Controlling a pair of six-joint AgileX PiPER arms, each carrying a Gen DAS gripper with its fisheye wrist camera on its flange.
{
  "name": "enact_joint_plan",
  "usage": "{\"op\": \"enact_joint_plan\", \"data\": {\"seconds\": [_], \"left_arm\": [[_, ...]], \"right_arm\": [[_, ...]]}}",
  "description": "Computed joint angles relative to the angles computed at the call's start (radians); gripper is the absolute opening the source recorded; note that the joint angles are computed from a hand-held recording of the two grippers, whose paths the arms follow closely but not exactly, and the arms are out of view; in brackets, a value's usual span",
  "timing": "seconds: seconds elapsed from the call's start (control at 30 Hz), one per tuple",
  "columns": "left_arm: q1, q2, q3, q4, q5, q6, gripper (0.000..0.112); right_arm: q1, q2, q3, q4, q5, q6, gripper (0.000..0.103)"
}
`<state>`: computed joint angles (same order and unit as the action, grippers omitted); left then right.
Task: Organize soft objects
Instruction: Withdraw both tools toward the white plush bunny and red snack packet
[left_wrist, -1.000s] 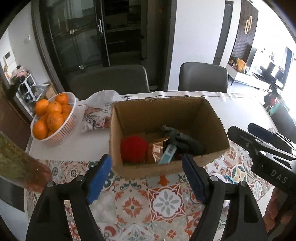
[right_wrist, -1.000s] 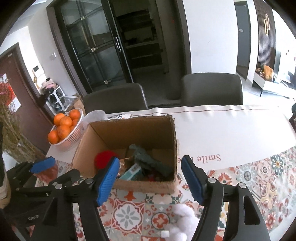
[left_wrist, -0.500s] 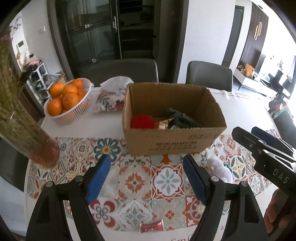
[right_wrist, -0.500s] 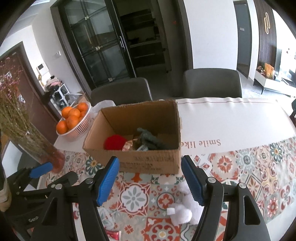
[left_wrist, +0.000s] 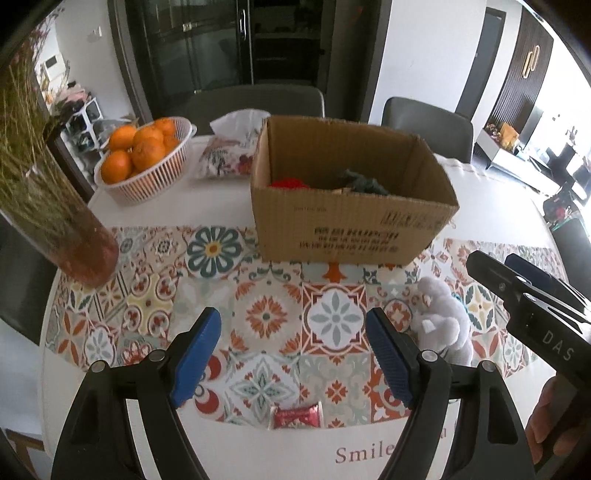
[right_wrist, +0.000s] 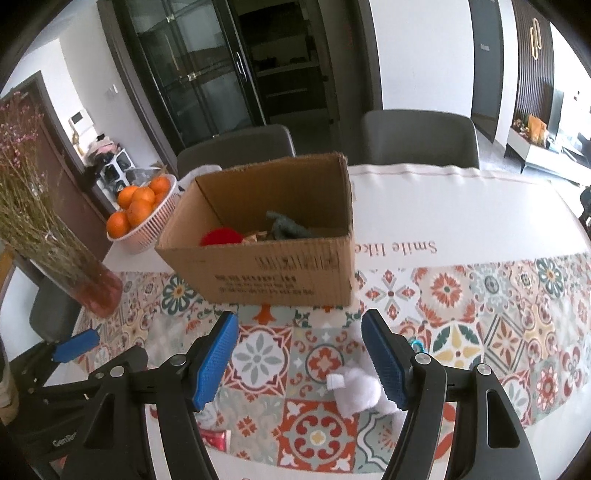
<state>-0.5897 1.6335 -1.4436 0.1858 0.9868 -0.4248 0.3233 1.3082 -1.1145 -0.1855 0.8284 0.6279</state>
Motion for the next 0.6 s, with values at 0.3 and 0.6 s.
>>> {"op": "enact_joint_plan", "data": {"seconds": [0.3,0.6], "left_arm": [[-0.019,-0.014,0.077,-0.017,-0.002,-0.029,0.080],[-0.032,0.000,0.128,-0.041,0.002,-0.048,0.082]], "right_arm": [[0.007,-0.023,0.074,0.014,0.001,0.030,0.071],[-0.023,-0.017,0.119,0.056,0.006,0.001,0.077]]}}
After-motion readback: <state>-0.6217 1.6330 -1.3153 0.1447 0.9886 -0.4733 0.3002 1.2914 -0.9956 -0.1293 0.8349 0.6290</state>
